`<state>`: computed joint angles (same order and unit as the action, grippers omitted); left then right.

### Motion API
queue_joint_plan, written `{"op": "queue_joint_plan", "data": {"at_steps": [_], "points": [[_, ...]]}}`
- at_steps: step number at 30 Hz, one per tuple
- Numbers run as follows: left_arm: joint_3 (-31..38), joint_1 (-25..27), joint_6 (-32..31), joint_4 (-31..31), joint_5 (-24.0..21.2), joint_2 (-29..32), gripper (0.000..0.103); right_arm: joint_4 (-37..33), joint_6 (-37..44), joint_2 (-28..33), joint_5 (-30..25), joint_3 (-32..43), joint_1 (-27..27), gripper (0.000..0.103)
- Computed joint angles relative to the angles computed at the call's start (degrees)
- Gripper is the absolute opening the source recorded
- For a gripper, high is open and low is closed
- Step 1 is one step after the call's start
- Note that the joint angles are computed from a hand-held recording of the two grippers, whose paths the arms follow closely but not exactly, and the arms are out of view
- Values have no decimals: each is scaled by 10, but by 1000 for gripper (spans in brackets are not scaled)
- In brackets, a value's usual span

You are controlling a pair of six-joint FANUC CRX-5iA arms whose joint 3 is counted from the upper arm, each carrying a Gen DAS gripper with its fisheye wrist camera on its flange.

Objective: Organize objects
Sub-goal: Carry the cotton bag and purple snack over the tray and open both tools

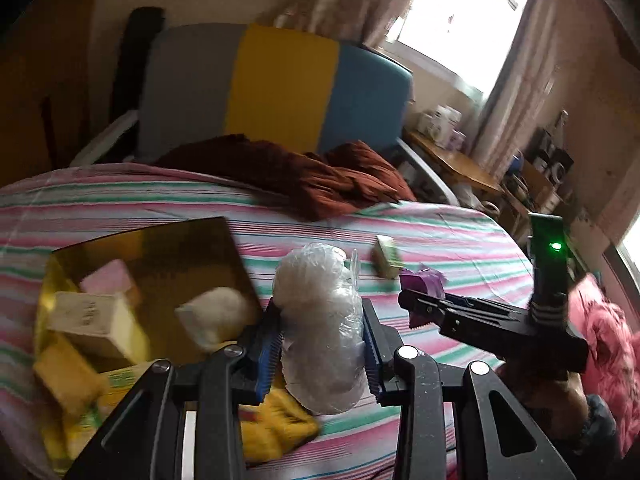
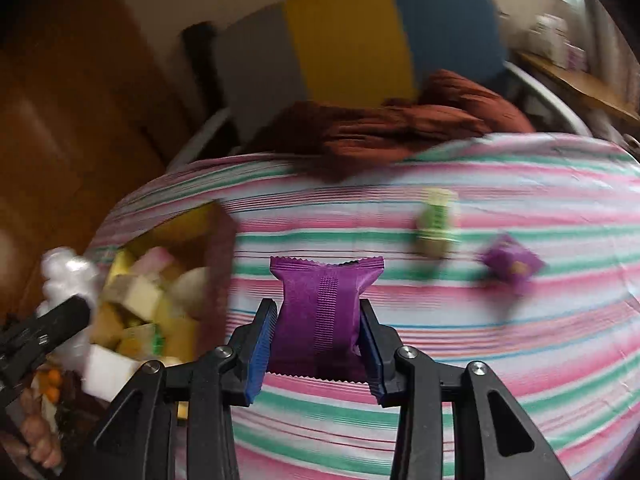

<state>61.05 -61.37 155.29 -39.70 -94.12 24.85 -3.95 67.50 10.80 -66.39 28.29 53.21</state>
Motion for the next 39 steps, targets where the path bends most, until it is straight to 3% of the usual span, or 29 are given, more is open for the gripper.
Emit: {"op": "queue_joint_plan", "data": {"at_steps": [7,13,25,29,32,39], "points": [[-151,8,82,-18,-23,-106,37,-31,39,77,-43,119,53,40],[-197,12,91,-16,-41,-132,37,-31,53,148,-95,225,84,40],[-216,17,93,-9,-36,-135,39,-23,53,215,-143,334,92,40],[-215,18,92,-10,-37,-134,49,-28,48,239,-155,373,91,40],[-205,17,89,-18,-48,-128,59,-41,37,253,-156,399,87,47],[-195,7,88,-40,-66,-124,63,-43,31,243,-137,383,90,47]]}}
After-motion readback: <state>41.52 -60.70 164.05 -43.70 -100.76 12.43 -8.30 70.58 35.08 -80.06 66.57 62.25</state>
